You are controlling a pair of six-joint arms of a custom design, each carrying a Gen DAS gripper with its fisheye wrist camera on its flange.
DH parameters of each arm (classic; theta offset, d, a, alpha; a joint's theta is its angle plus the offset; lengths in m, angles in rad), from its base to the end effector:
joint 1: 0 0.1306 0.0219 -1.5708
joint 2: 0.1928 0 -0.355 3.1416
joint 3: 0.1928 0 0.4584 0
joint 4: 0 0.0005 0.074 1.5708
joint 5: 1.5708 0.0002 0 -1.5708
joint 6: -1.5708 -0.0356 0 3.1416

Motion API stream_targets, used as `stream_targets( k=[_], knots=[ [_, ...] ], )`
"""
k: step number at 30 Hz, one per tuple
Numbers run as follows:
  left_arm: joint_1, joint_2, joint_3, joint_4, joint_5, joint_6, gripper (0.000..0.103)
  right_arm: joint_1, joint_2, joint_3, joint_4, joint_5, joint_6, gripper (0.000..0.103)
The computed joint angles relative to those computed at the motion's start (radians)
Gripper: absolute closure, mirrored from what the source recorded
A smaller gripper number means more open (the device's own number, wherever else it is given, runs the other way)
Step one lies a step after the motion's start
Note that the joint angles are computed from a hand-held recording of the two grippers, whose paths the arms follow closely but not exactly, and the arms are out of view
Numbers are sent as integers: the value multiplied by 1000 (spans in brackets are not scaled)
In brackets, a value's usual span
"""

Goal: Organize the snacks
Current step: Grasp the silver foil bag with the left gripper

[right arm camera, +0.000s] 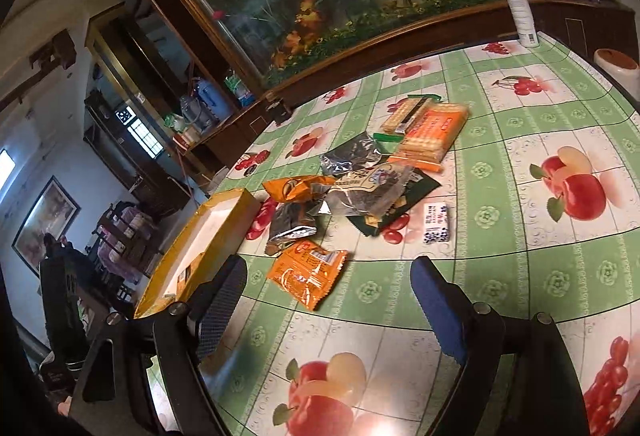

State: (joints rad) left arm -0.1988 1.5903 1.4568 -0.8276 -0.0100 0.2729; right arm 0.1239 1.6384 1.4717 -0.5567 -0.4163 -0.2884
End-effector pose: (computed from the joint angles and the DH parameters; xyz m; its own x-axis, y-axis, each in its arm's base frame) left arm 0.6015 -0.1213 0.3266 -0.8257 -0.1086 -0.5536 -0.0318 0.9887 -0.1464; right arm 0.6384 0.0935 0.3269 -0.7474 0.1691 -0.6425 -0.2099 0.8575 0.4698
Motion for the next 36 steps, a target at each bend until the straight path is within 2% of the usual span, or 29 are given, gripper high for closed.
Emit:
stream_targets(
  k=[7,19,21,28,30,32,36],
  knots=[
    [-9,56,66,4,6,-11,27,-2,8,6,-17,40,63,17],
    [14,157,194,4,36,43,27,8,142,187,-122,51,257,17],
    [14,184,222,-1,43,56,27,7,159,207,-140,76,282,17],
    [-4,293,338,-41,25,52,27,-2,198,223,-205,187,271,16],
    [-11,321,368,-45,-1,48,27,2,204,224,-201,195,273,19],
    [-13,344,392,-45,-17,49,27,12,214,235,-202,215,276,26],
    [-14,400,460,-67,-36,66,27,30,251,280,-223,265,287,28]
  ],
)
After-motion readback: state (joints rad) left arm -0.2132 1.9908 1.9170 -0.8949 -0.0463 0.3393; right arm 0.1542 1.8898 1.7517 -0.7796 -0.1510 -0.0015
